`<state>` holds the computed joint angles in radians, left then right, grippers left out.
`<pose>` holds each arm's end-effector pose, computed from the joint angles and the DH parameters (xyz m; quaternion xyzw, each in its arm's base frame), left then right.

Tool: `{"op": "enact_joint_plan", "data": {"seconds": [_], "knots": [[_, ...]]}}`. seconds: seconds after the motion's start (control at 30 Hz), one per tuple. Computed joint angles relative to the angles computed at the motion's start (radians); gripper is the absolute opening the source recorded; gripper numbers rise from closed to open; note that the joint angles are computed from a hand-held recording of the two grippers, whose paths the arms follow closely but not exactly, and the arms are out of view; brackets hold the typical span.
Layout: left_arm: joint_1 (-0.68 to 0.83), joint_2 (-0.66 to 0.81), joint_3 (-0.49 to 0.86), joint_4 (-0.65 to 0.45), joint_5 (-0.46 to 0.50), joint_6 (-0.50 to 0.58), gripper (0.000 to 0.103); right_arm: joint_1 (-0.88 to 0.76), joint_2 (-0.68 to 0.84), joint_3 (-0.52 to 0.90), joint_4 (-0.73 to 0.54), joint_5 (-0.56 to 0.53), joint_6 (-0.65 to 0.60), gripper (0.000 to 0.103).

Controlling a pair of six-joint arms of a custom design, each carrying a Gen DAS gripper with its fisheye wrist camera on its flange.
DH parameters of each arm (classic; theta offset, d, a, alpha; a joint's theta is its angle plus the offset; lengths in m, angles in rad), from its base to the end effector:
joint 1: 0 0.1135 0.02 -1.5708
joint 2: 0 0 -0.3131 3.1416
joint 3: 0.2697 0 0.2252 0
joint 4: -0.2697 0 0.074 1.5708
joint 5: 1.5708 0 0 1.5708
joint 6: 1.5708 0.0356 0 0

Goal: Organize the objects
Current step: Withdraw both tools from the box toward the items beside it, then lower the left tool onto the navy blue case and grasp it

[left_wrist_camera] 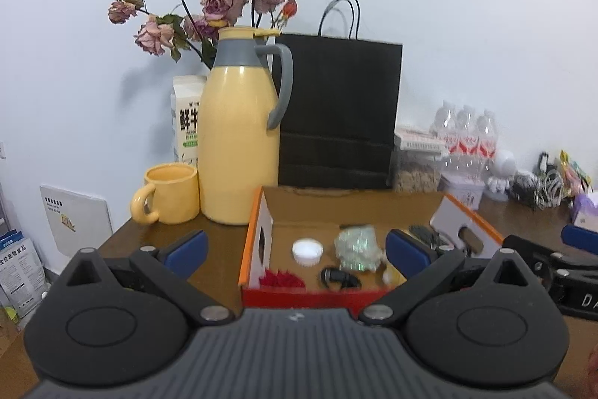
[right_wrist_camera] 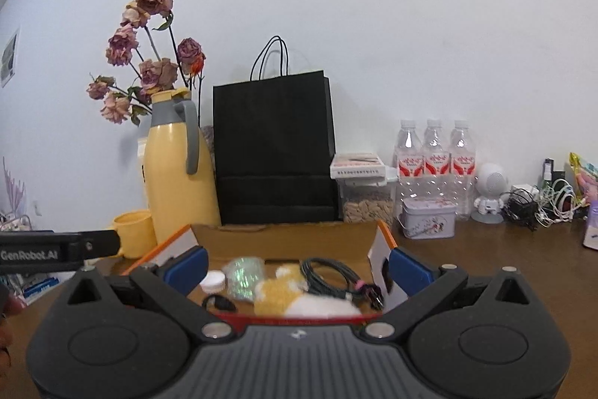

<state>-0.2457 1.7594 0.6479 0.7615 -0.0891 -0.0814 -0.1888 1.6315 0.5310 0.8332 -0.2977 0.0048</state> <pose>0.3223 -0.0776 0.2156 0.0417 0.8179 -0.0572 0.5709 0.2918 -0.0451 0.2312 -0.0135 0.7912 0.0623 0.6082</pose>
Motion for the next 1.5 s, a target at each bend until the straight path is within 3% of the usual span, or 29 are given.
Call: {"op": "enact_joint_plan", "data": {"seconds": [0.4, 0.63, 0.67, 0.83, 0.9, 1.0, 1.2, 1.27, 1.33, 1.4, 1.5], "knots": [[0.040, -0.011, -0.141, 0.035, 0.028, 0.091, 0.103, -0.112, -0.044, -0.145, -0.050, -0.085, -0.083, 0.103], [0.088, 0.108, -0.083, -0.022, 0.021, 0.114, 0.103, -0.087, 0.004, -0.187, 0.006, -0.060, -0.098, 0.103], [0.096, 0.128, -0.072, -0.031, 0.027, 0.115, 0.100, -0.088, 0.011, -0.190, 0.014, -0.064, -0.098, 0.103], [0.146, 0.150, -0.031, -0.156, 0.109, 0.101, 0.057, -0.090, 0.043, -0.183, 0.009, -0.058, -0.095, 0.103], [0.150, 0.139, -0.048, -0.169, 0.113, 0.116, 0.051, -0.093, 0.048, -0.185, 0.015, -0.062, -0.092, 0.103], [0.160, 0.100, -0.123, -0.131, 0.116, 0.132, 0.051, -0.100, 0.052, -0.188, 0.022, -0.072, -0.090, 0.103], [0.148, 0.001, -0.226, -0.155, 0.118, 0.113, 0.055, -0.106, 0.057, -0.187, 0.025, -0.081, -0.085, 0.103], [0.137, -0.026, -0.256, -0.145, 0.114, 0.116, 0.067, -0.111, 0.058, -0.191, 0.035, -0.086, -0.082, 0.103], [0.136, -0.054, -0.291, -0.097, 0.133, 0.114, 0.090, -0.117, 0.056, -0.197, 0.045, -0.093, -0.079, 0.103], [0.126, -0.077, -0.314, -0.056, 0.138, 0.105, 0.102, -0.126, 0.054, -0.201, 0.051, -0.103, -0.078, 0.103], [0.111, -0.110, -0.311, -0.075, 0.201, 0.118, 0.103, -0.140, 0.050, -0.209, 0.058, -0.116, -0.081, 0.103]]}}
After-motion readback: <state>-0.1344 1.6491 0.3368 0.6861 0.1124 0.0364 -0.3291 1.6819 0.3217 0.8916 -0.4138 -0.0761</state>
